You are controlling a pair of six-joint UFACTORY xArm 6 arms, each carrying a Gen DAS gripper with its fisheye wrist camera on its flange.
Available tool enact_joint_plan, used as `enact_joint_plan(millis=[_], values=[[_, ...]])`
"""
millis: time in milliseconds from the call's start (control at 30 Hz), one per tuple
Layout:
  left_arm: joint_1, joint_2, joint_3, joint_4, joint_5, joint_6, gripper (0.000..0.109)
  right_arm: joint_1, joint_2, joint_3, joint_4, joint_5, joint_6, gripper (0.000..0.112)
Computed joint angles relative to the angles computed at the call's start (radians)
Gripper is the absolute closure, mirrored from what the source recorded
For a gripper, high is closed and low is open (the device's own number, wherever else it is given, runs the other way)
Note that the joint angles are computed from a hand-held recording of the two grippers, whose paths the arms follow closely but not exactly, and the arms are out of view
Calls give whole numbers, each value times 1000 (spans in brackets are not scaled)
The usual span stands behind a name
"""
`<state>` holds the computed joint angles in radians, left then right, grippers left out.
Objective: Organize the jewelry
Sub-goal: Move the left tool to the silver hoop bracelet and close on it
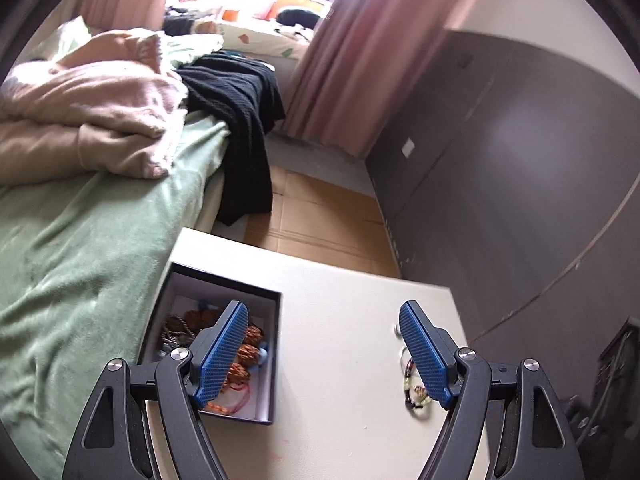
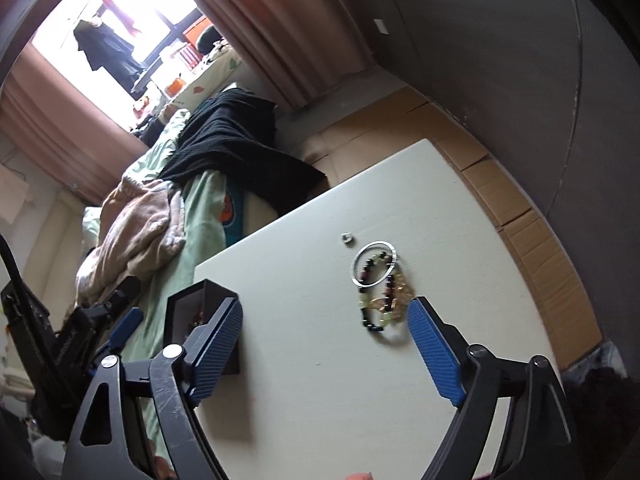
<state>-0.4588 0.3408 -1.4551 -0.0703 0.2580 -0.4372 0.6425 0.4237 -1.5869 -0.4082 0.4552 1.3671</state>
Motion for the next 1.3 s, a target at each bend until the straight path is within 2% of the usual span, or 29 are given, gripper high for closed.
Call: enact_joint_plan(millis=[67,100,167,267,300,433,533,667,767,833,900,967,1033,1133,1200,1300], values=[[-15,6,-13,67,15,-35,30,-9,-24,34,-19,-2,21,12],[-23,12,-24,92,20,-39,30,-14,-40,60,-35,-5,39,9],[-37,31,-57,118,56,-35,29,-21,-59,91,-53,-13,65,9],[-61,73,-130,108,139,29,16,-41,-98,159,-62,-43,103,9],[-69,83,-150,103,159,52,15,-48,-109,176,-76,-48,122,9],[-81,100,-190,166,174,30,9,-71,-145,227,-129,-76,169,9],[-85,132,-254,146,212,49,9,-85,-164,248,-179,-70,214,9],[-98,185,-356,114,293,87,9,-109,-196,296,-170,-104,235,9],[-103,222,-429,82,338,126,9,-119,-211,317,-146,-111,220,9],[-105,244,-468,117,346,97,9,-121,-222,327,-124,-87,208,9],[-109,269,-507,127,364,102,9,-126,-219,332,-42,-85,147,9],[-114,308,-572,152,415,104,9,-139,-216,360,61,-150,77,9],[-116,343,-624,143,453,117,9,-143,-210,369,108,-181,49,9],[-119,402,-697,83,507,161,20,-151,-201,365,114,-196,52,9],[-123,452,-763,59,560,176,33,-149,-190,355,139,-196,30,9],[-131,517,-838,-3,603,207,38,-146,-182,347,168,-186,-4,9]])
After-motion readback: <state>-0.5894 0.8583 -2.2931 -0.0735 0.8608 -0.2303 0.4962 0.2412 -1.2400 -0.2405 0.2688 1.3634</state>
